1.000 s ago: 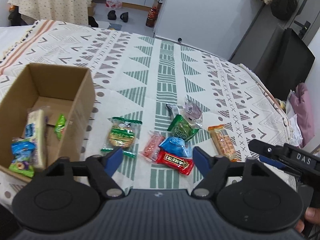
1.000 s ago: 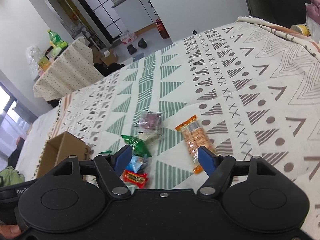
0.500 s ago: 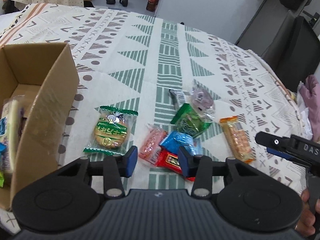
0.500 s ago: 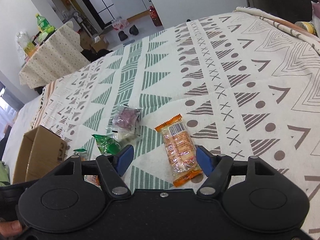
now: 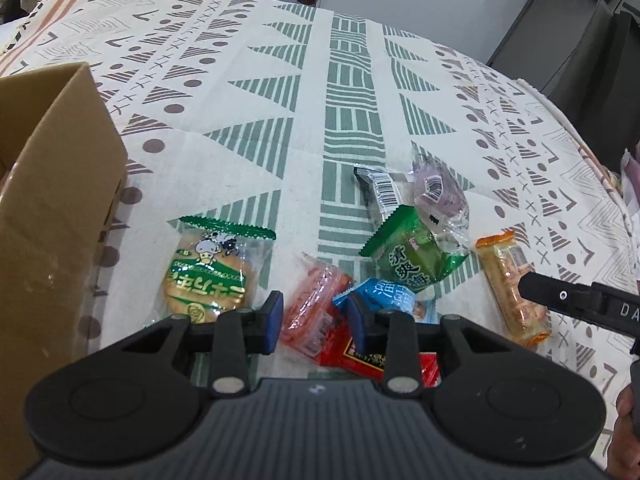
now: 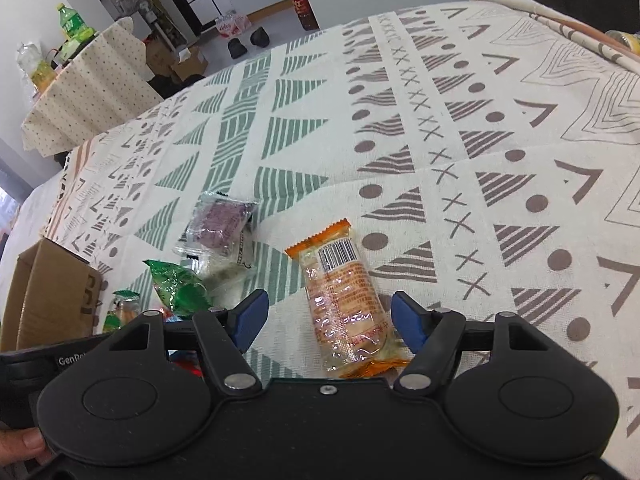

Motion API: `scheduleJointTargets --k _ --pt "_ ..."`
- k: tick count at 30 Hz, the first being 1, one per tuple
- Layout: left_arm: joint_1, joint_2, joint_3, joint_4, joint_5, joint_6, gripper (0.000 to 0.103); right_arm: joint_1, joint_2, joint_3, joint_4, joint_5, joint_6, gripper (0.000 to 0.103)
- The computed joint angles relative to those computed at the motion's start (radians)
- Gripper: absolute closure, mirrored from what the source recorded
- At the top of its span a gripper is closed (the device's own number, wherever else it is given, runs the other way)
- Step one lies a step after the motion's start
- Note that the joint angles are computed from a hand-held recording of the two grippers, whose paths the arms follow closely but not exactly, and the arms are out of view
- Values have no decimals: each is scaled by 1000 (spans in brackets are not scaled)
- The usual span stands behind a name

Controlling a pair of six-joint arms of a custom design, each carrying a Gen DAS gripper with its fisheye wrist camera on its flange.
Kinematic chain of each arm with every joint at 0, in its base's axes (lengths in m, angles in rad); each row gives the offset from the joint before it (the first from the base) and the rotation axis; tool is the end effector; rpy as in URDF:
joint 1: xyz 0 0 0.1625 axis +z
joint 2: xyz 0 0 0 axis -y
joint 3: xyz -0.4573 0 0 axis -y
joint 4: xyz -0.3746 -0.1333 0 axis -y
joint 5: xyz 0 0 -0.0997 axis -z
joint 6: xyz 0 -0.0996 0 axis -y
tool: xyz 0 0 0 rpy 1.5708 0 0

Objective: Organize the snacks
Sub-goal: 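Grasp the orange cracker pack with the right gripper while the left gripper grasps the pink packet, then carry the orange cracker pack and pink packet into the cardboard box and release both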

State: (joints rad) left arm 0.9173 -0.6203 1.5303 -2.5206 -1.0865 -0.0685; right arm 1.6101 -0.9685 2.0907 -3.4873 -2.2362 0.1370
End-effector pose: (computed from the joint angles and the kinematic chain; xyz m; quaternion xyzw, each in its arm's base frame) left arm -0.2861 -0.6691 0.0485 0.2753 0.9308 -0.1028 0.2175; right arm 0.0933 -0.5441 0.2180 -0.1687 -0.8644 0.3907 0.2678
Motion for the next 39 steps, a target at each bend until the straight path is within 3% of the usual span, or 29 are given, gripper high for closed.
scheduleJointTargets --k 9,10,12,13,14,26,39 --pt "-6 23 -16 22 37 7 70 -5 26 -31 57 -23 -28 39" --pt "-6 23 -16 23 37 3 77 -5 31 -36 62 -32 -36 42" --pt "-3 20 -20 37 26 -5 80 -1 37 -41 62 -58 -47 52" --pt "-3 17 -20 40 22 -8 82 1 37 -40 64 -69 -52 65" --pt "-3 12 -18 43 17 -12 82 1 32 -36 63 -67 -50 67" --pt "-20 -66 46 -24 -15 -3 84 53 15 4 -34 -27 -25 68" --pt "-35 -162 99 -58 -5 15 84 175 91 -55 -117 -114 -50 68"
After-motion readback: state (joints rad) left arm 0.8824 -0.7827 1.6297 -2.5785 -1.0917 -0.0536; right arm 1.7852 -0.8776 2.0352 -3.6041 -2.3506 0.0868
